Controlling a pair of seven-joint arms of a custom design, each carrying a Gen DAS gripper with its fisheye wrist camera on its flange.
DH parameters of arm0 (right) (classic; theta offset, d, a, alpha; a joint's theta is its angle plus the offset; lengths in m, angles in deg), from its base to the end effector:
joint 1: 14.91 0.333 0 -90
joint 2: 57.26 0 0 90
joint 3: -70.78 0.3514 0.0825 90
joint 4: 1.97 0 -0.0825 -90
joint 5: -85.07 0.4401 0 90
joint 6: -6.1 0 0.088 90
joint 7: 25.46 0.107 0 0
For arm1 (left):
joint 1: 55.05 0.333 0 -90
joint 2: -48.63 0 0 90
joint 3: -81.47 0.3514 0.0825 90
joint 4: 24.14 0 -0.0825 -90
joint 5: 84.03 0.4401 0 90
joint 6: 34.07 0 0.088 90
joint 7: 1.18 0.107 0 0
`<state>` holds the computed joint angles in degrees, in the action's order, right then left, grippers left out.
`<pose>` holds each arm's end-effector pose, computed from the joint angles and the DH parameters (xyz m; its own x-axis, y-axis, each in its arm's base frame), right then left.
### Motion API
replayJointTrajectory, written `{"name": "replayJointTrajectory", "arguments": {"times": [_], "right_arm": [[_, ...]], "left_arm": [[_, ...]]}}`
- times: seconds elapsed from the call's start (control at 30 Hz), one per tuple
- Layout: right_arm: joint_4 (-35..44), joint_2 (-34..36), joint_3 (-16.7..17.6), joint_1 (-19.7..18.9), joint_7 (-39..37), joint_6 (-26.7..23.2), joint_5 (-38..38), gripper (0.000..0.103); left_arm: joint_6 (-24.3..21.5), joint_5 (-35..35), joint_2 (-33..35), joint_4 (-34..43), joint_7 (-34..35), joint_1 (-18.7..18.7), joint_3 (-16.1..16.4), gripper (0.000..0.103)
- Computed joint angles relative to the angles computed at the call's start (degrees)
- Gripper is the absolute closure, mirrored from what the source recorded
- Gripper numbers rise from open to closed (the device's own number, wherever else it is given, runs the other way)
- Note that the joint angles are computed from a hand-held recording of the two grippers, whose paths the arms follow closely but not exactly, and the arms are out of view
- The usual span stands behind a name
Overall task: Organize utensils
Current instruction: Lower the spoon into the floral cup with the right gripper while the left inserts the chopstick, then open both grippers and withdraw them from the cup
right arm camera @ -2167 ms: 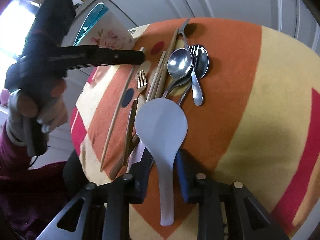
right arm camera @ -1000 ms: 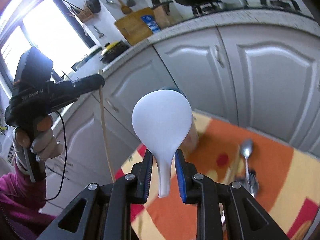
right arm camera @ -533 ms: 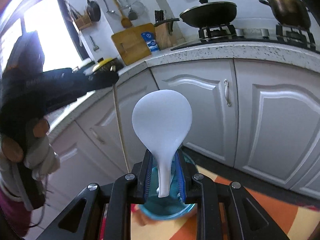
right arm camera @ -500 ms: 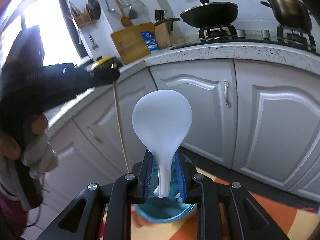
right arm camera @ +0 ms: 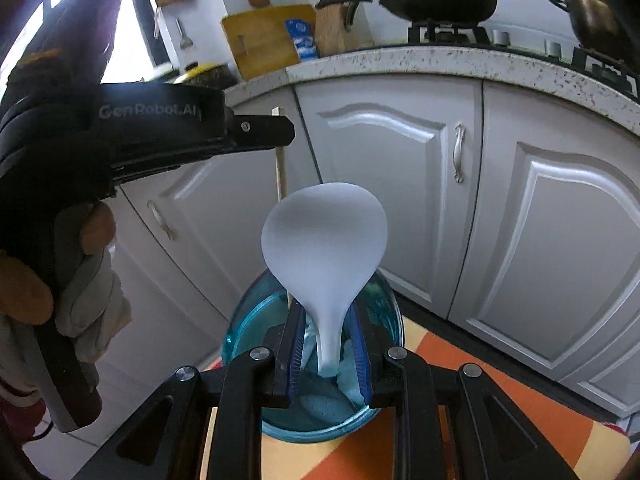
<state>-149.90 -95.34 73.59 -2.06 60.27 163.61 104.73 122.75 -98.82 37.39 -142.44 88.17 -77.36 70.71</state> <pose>0.4148 0.1053 0.5795 0.1890 -0.9534 -0.2351 -0.6963 0.0387 -0.7167 0.5004 -0.3248 0.6385 -0.4582 -0.8620 0.2168 -0.6552 0.1627 -0.7377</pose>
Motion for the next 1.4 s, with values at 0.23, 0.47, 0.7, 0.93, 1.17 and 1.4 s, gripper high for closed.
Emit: {"name": "replayJointTrajectory", "arguments": {"times": [0.23,0.47,0.7,0.93,1.17,1.4], "right_arm": [[0.3,0.0,-0.7,0.3,-0.1,-3.0,0.2,0.056],[-0.8,-2.7,-0.8,0.6,-0.6,-4.4,0.8,0.056],[-1.5,-4.7,-0.5,0.6,-0.1,-5.4,1.5,0.056],[-2.8,-7.4,-0.3,0.3,2.1,-6.6,2.0,0.056],[-5.2,-13.1,0.8,-1.2,5.1,-9.6,0.8,0.056],[-8.5,-21.5,1.6,-4.0,8.5,-15.6,-2.2,0.056]], "left_arm": [[-1.8,-1.2,-0.7,-1.6,-0.1,-0.1,0.2,0.097],[-3.1,-2.7,-1.6,-1.8,-0.2,-0.4,0.5,0.079],[-4.8,-2.5,-3.1,-2.5,-0.6,-0.4,0.6,0.068],[-6.1,1.1,-5.8,-4.5,-3.2,0.3,0.3,0.066],[-5.9,4.0,-10.2,-7.7,-5.0,-0.8,0.6,0.065],[-6.2,5.7,-15.1,-11.2,-5.8,-3.5,0.2,0.064]]}}
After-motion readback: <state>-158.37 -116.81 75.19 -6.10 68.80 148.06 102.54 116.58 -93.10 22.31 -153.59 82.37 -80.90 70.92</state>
